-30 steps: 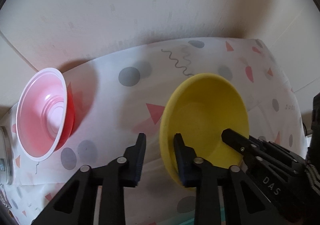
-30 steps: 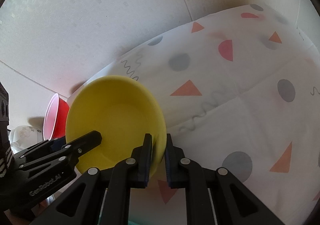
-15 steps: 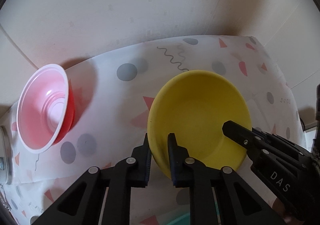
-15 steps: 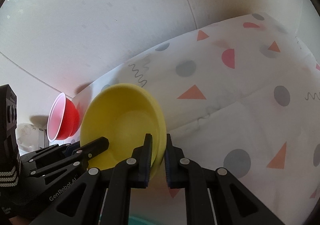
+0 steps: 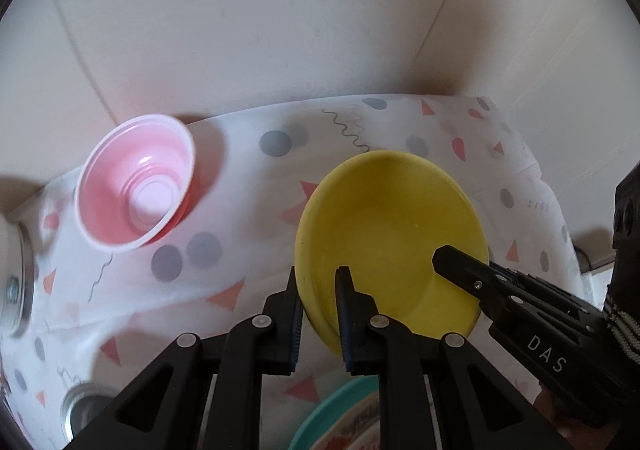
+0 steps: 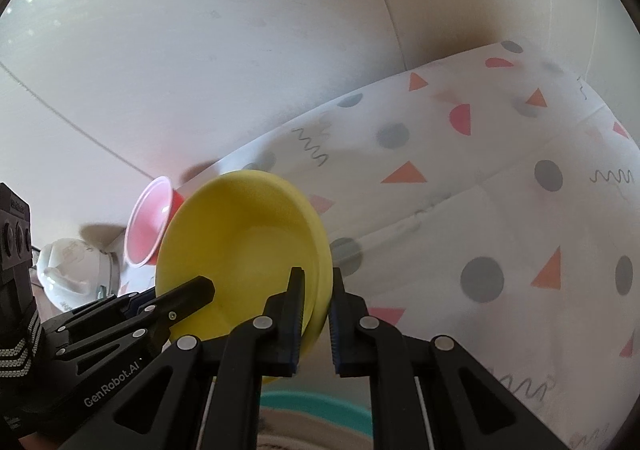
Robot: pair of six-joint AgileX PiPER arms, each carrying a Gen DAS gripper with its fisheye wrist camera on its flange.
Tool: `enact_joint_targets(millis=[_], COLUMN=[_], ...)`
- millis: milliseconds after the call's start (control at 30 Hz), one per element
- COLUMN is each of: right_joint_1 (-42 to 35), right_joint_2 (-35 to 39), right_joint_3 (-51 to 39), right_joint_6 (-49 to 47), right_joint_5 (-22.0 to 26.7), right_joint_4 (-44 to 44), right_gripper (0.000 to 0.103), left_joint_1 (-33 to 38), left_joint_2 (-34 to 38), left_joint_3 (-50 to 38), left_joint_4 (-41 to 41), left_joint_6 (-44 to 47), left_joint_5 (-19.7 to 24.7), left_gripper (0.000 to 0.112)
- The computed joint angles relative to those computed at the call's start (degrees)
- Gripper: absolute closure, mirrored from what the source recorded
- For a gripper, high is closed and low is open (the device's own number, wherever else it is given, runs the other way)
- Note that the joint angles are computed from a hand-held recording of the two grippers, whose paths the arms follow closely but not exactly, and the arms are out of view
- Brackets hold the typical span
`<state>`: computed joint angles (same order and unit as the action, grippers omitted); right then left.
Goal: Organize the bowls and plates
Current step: 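Carry the yellow bowl with both tools and lower it into the steel bowl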
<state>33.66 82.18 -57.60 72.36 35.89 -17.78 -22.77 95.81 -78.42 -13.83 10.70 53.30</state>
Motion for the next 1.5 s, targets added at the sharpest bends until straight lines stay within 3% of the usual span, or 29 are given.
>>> enact_joint_targets(millis=[267, 567, 1000, 1267, 1500], right_joint_1=[6.99, 16.16, 24.52, 24.82, 24.14], right_joint_2=[0.40, 5.45, 17.06, 23.96, 27.25], right_joint_3=[-3.59, -11.27, -23.06, -29.91, -34.59], right_joint_6=[7.78, 12.40, 10.96, 3.11, -2.59], right_joint_5=[2.84, 5.73, 7.33, 9.17, 12.93], right_joint_4=[-5.75, -9.32, -7.07, 0.03, 3.27], right_gripper=[0.092, 0.092, 0.092, 0.092, 0.092], left_joint_1=[6.89, 21.25, 43.38, 47.73, 46.74], left_joint_2=[-9.06, -17.51, -21.67, -19.58, -18.92], left_joint_3=[7.38, 15.45, 22.46, 25.17, 26.10], left_joint_4=[-6.18, -12.99, -16.60, -14.16, -12.35], left_joint_6=[6.93, 18.23, 34.72, 37.29, 36.12], left_joint_5=[0.03, 4.25, 10.70, 9.14, 6.40], left_gripper=[0.097, 0.096, 0.096, 0.096, 0.096])
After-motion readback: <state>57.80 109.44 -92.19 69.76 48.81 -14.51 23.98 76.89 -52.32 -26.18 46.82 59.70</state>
